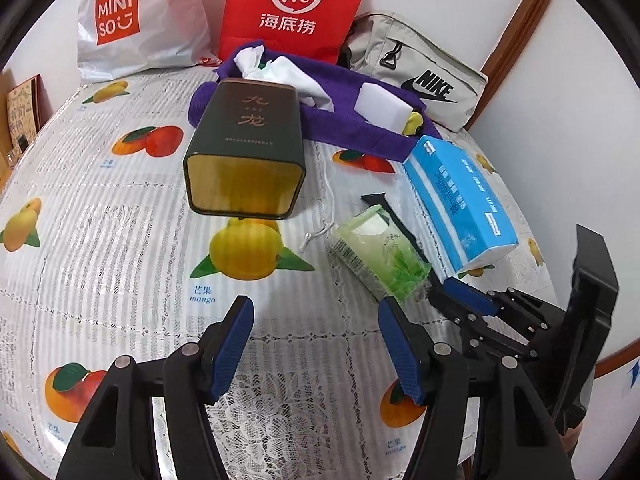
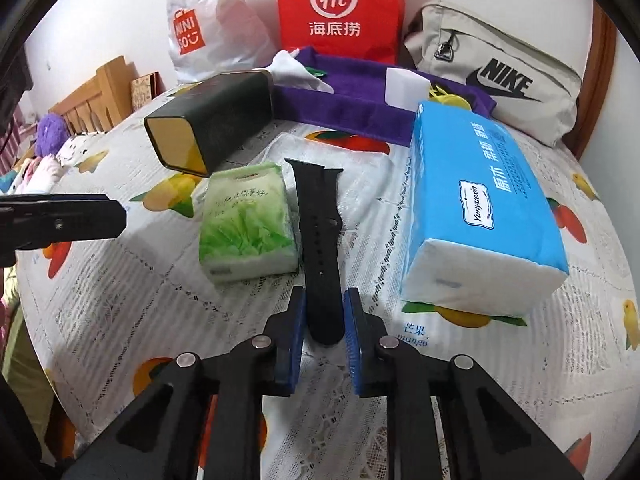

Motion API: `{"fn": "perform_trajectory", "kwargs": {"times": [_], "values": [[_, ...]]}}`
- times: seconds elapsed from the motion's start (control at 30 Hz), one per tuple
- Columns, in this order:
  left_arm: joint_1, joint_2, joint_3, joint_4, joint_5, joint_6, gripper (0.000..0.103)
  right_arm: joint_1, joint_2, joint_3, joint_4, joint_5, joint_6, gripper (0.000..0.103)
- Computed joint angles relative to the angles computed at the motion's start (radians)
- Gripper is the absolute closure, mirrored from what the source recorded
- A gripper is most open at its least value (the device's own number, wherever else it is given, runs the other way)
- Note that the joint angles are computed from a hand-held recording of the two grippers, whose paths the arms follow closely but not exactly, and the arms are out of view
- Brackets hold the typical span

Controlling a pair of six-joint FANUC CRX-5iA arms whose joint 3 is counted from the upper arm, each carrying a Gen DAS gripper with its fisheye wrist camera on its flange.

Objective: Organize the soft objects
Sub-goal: 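Grasp the black watch strap with the right gripper, then grasp the green tea tissue packet with the left gripper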

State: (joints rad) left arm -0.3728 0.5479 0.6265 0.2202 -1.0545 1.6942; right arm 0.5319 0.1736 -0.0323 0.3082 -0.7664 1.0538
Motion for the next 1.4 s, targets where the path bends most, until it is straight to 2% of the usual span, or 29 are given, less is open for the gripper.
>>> {"fn": "perform_trajectory", "kwargs": {"times": [0.2, 0.37, 0.43, 0.5, 0.57, 0.73, 0.77, 0.87, 0.9, 1.17, 1.4], "values": [[0.019, -0.014, -0.043, 0.037, 0.018, 0.002, 0.040, -0.017, -0.037, 0.024, -0.139, -0.073, 0.100, 0.091], [0.023, -0.025, -0.067, 0.052, 0.034, -0.008, 0.040, -0.010, -0.062, 0.020, -0.172, -0.126, 0.145, 0.090], [0.022, -0.026, -0.069, 0.056, 0.036, -0.015, 0.040, -0.018, -0.068, 0.025, -0.204, -0.121, 0.167, 0.086], [0.021, -0.025, -0.066, 0.056, 0.032, -0.016, 0.040, -0.031, -0.065, 0.036, -0.232, -0.104, 0.175, 0.070], [0.021, -0.023, -0.064, 0.057, 0.030, -0.019, 0.040, -0.035, -0.051, 0.050, -0.234, -0.088, 0.187, 0.063], [0.021, -0.013, -0.047, 0.053, 0.014, -0.014, 0.040, -0.036, 0.023, 0.105, -0.190, -0.078, 0.155, 0.063], [0.020, -0.010, -0.043, 0.051, 0.011, -0.012, 0.040, -0.031, 0.030, 0.102, -0.163, -0.063, 0.128, 0.064], [0.019, -0.001, -0.028, 0.043, -0.005, -0.006, 0.040, -0.016, 0.050, 0.094, -0.077, -0.044, 0.052, 0.096], [0.019, 0.001, -0.024, 0.043, -0.009, -0.009, 0.040, -0.016, 0.051, 0.093, -0.068, -0.046, 0.043, 0.100], [0.014, 0.004, -0.032, 0.066, 0.007, -0.040, 0.040, -0.031, 0.036, 0.104, -0.121, -0.093, 0.084, 0.099], [0.009, 0.016, -0.016, 0.077, -0.002, -0.053, 0.040, -0.040, 0.037, 0.093, -0.129, -0.039, 0.083, 0.100]]}}
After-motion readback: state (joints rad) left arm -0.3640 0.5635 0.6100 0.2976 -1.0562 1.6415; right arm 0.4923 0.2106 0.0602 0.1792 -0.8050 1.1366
